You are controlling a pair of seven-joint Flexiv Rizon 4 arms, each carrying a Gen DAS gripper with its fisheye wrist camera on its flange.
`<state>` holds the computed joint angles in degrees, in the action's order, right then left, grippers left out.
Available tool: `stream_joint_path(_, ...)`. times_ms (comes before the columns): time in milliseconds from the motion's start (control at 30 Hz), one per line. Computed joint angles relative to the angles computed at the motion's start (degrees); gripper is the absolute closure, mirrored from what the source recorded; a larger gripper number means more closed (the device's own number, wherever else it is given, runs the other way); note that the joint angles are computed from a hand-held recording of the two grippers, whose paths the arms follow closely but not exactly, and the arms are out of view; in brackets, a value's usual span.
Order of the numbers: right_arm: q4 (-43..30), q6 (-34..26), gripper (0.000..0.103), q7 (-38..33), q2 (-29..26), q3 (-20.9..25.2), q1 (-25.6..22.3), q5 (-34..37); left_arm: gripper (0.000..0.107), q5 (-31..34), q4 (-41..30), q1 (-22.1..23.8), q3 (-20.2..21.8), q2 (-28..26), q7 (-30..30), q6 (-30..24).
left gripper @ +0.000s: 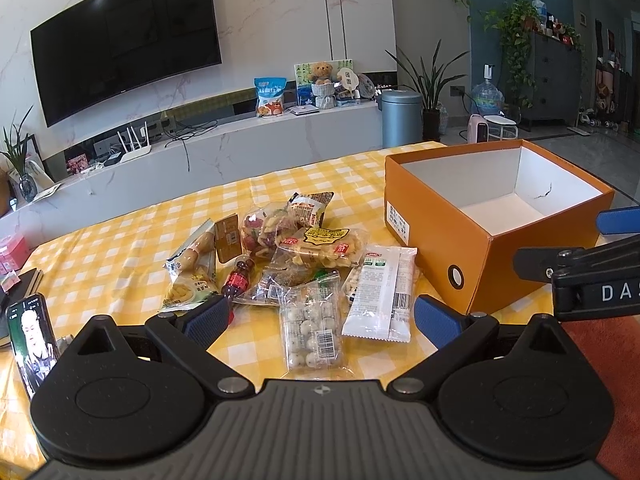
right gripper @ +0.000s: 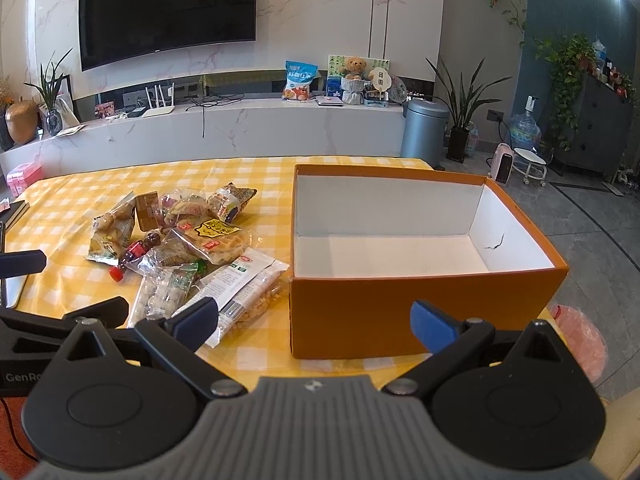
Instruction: Organize snacks
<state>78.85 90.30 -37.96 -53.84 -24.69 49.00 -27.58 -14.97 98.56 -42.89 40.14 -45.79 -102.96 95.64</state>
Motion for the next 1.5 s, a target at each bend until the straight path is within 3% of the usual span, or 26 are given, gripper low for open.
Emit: stream_joint_path(1500, 0.3, 0.2, 0.003, 0.0, 0.0, -1.1, 0.8, 0.4, 0.004, 1.2, 0.0, 1.0, -1.7, 0.4, 0.0, 0.1)
